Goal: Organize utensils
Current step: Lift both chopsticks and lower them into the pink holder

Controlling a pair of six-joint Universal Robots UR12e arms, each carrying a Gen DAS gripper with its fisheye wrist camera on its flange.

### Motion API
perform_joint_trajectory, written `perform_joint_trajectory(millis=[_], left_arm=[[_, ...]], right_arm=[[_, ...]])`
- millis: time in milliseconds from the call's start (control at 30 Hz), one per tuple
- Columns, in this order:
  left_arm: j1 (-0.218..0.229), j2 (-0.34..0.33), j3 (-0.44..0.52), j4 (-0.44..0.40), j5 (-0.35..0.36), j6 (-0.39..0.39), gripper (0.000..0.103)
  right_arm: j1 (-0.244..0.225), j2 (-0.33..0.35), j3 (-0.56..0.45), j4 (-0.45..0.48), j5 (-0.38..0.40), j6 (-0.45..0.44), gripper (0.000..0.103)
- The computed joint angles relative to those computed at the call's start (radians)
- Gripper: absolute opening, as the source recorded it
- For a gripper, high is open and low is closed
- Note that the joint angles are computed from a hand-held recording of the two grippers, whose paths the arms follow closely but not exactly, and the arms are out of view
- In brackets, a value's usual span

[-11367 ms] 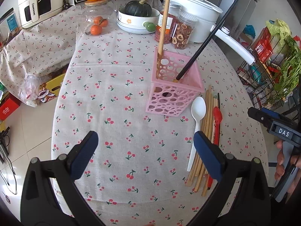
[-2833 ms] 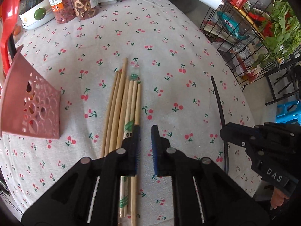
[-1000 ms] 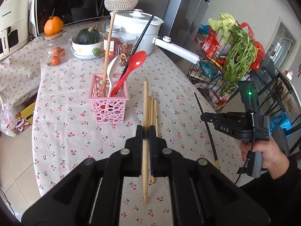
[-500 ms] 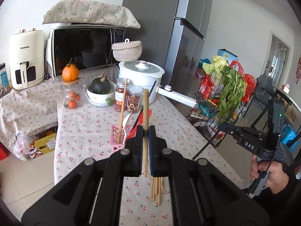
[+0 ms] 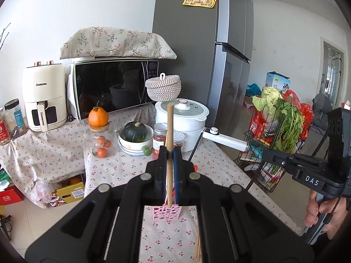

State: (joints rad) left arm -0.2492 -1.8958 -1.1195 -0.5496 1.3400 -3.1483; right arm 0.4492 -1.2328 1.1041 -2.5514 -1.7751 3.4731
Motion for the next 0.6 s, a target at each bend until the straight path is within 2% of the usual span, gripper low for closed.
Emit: perform_joint_trajectory(millis=[333,467,600], left_arm=[[-0.006,-0.057,0.049,0.014,0.034,0.029,0.006],[-0.009,-0.087,0.088,-0.048,0.036,0.05,0.006],[-0.007,-0.12,0.146,-0.153,0.026,0.052,0.006]], right_arm=[[-0.006,0.084,-0.102,-0.1,0.047,0.051,0.006],[-0.012,0.123,-0.146,-0.098,0.06,0.068,0.006],[-0.013,0.158,-0.188,-0.053,0.057,0.058,0.006]])
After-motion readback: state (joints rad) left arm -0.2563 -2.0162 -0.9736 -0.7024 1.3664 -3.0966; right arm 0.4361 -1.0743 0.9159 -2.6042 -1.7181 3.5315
